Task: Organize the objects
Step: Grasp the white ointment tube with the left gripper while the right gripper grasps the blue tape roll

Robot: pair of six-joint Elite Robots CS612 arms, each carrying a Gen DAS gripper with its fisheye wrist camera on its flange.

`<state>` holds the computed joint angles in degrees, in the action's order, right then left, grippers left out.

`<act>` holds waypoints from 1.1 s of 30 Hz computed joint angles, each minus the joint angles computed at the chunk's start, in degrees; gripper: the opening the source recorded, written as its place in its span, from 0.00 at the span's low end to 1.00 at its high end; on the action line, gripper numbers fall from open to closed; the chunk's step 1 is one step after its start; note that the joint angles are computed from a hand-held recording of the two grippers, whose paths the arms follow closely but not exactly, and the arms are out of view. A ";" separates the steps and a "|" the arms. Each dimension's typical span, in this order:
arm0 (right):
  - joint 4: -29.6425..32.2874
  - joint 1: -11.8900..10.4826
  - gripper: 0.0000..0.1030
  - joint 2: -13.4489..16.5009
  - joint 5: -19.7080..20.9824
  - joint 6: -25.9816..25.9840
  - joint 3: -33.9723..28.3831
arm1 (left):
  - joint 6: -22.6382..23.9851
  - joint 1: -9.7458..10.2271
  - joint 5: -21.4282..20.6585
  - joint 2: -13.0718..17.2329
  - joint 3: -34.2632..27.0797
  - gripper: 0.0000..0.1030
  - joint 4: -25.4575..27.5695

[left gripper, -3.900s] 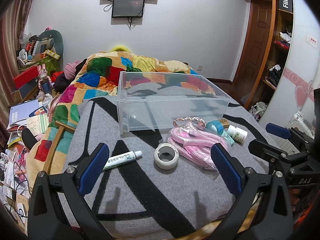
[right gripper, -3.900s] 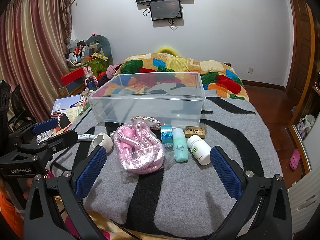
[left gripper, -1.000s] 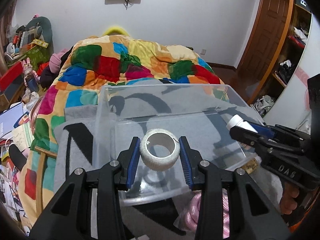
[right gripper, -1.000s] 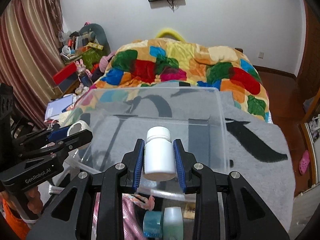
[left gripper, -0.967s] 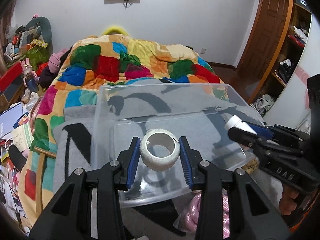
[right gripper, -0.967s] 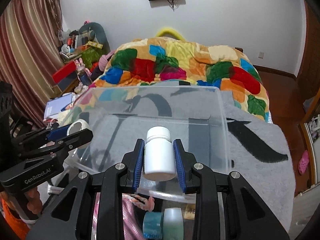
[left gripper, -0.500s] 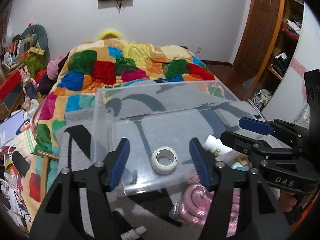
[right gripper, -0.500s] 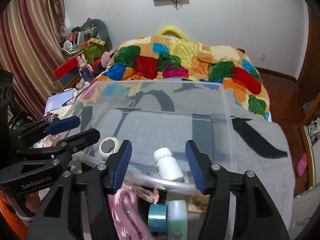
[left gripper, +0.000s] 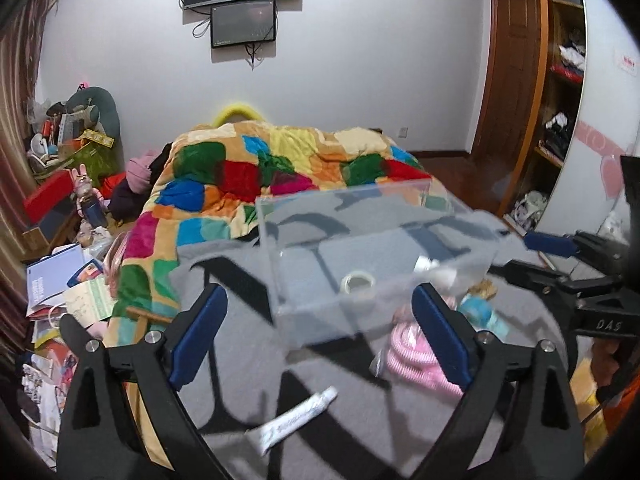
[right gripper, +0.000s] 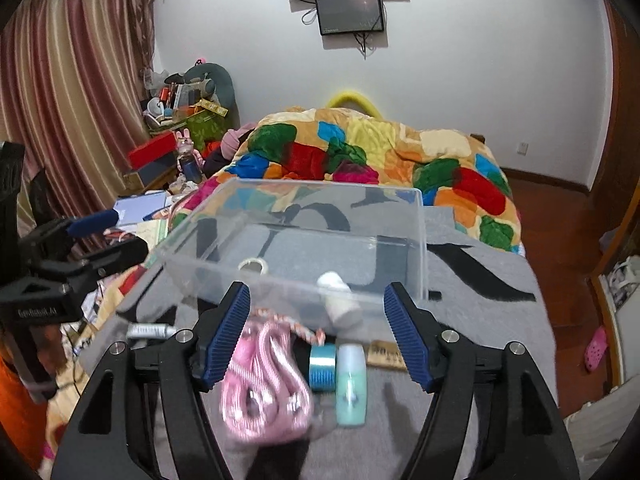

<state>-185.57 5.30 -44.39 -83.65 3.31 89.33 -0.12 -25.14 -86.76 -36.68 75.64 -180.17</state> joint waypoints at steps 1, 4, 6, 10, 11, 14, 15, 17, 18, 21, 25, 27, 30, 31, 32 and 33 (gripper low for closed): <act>-0.38 0.16 0.64 -0.12 -0.41 -0.28 0.53 | 0.16 0.08 -0.03 -0.05 0.36 0.92 0.35; -0.93 0.46 0.64 -0.30 -0.81 -0.80 1.88 | 0.22 0.35 -0.02 -0.02 1.42 0.92 1.71; -0.84 0.76 0.64 -0.14 -1.49 -1.28 2.33 | -0.37 0.72 -0.43 0.35 1.52 0.92 3.38; -0.05 0.81 0.64 0.43 -2.12 -0.73 2.67 | -2.05 1.43 -1.29 1.24 1.50 0.92 6.81; -0.08 0.70 0.64 0.57 -2.11 -0.08 2.71 | -2.48 1.58 -1.35 1.46 1.45 0.92 7.73; 0.44 0.45 0.64 1.03 -2.57 1.02 2.58 | -3.52 2.07 -1.82 2.09 0.97 0.92 10.34; 0.86 0.38 0.64 1.23 -2.85 1.23 2.34 | -3.71 2.17 -1.95 2.30 0.83 0.92 10.79; 1.29 0.35 0.57 1.45 -2.91 1.21 2.12 | -3.64 2.34 -2.79 2.55 0.83 0.85 10.69; 1.60 0.38 0.55 1.65 -2.81 0.87 1.78 | -3.44 2.34 -2.89 2.65 0.96 0.82 9.99; 2.42 0.74 0.43 2.33 -2.97 -0.07 0.64 | -3.14 2.26 -3.12 2.77 1.24 0.66 8.48; 3.62 1.04 0.24 2.87 -2.41 -0.38 -0.29 | -2.42 2.03 -3.42 2.52 1.99 0.41 7.08; 3.57 1.13 0.20 3.02 -2.61 -0.09 -0.47 | -2.30 1.82 -3.00 2.28 2.50 0.28 6.53; 2.91 1.05 0.17 2.85 -2.49 0.45 -0.04 | -2.56 1.78 -3.69 2.01 2.99 0.15 6.15; 2.71 1.01 0.17 2.77 -2.41 0.53 0.15 | -2.69 1.76 -3.70 1.96 3.11 0.15 5.95; 2.52 1.01 0.17 2.69 -2.39 0.52 0.33 | -2.71 1.69 -3.75 1.83 3.31 0.15 5.82; 2.24 1.00 0.17 2.58 -2.40 0.43 0.57 | -2.76 1.61 -3.79 1.70 3.49 0.15 5.61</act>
